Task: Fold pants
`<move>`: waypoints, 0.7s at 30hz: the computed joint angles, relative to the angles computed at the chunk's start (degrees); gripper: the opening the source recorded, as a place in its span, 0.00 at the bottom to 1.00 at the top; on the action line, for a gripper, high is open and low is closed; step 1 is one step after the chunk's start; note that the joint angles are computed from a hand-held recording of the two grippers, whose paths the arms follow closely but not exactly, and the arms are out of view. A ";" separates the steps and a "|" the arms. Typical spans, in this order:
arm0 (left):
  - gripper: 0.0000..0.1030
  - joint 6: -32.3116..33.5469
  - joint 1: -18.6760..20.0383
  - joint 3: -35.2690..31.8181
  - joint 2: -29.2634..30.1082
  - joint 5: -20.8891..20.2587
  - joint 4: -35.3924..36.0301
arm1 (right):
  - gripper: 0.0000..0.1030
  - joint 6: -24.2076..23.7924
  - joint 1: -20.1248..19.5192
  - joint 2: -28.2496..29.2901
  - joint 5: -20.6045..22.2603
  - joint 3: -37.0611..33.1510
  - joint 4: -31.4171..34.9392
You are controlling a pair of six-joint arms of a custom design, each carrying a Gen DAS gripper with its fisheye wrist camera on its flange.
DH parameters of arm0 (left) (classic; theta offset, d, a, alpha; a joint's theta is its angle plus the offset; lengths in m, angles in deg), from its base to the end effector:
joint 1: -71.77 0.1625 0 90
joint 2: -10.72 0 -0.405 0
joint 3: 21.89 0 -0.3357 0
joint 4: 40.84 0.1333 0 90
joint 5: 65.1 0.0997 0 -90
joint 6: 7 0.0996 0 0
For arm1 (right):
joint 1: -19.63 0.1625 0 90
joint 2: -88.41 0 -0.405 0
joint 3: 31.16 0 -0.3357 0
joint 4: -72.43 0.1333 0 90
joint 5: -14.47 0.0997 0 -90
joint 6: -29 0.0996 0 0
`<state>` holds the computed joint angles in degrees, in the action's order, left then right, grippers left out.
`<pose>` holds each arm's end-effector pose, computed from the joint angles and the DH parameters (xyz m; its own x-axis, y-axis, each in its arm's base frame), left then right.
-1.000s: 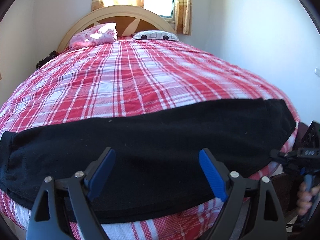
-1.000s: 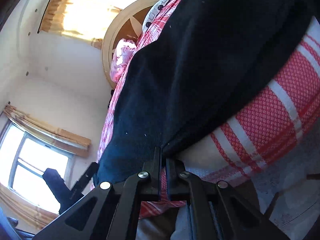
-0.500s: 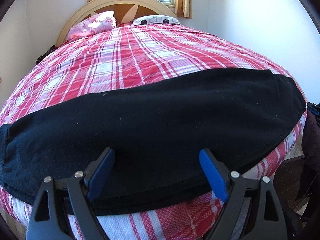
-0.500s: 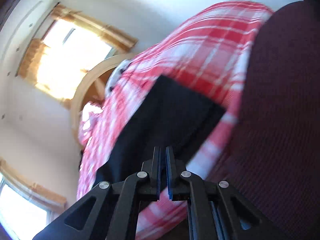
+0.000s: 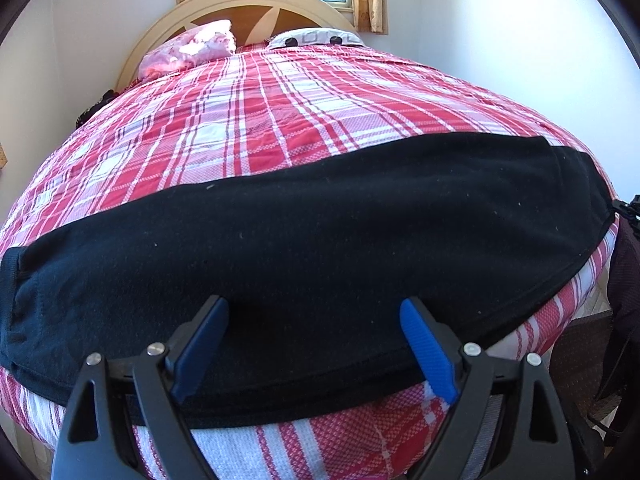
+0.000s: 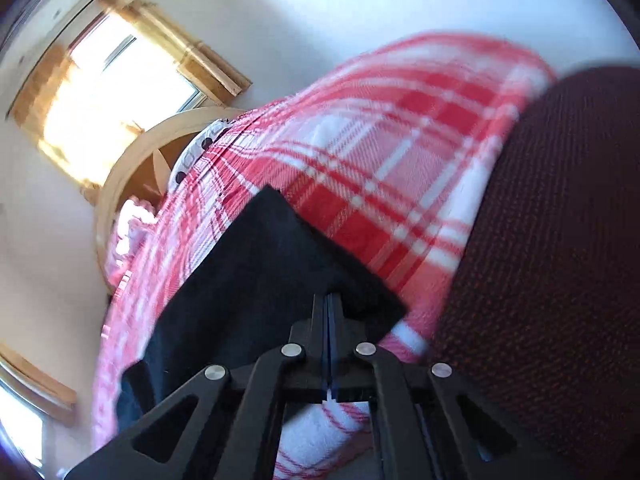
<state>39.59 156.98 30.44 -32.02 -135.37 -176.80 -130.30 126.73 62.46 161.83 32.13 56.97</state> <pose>0.1025 -0.7756 0.3651 -0.6073 0.4998 -0.6176 0.7398 0.6392 -0.2100 0.2365 -0.6008 0.0236 -0.7359 0.6762 -0.0345 0.1609 0.1253 -0.9790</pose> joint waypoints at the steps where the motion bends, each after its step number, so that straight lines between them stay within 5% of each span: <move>1: 0.88 0.00 0.04 -0.23 0.04 -0.15 0.34 | 0.00 -0.85 0.55 -0.12 2.61 0.02 -0.77; 5: 0.88 0.05 0.18 -0.69 0.15 -0.66 0.91 | 0.00 2.68 1.19 -1.46 7.14 2.53 -1.53; 11: 0.89 0.16 0.21 -0.86 0.28 -0.75 0.93 | 0.02 3.71 0.76 -5.60 -4.02 12.99 -12.97; 17: 0.89 -0.16 0.24 -1.17 0.36 -0.95 1.23 | 0.02 9.34 -0.79 -0.69 -3.32 1.16 2.51; 21: 0.89 -0.11 0.20 -1.12 0.41 -0.87 1.10 | 0.02 5.86 -0.32 -0.33 -2.66 0.50 1.29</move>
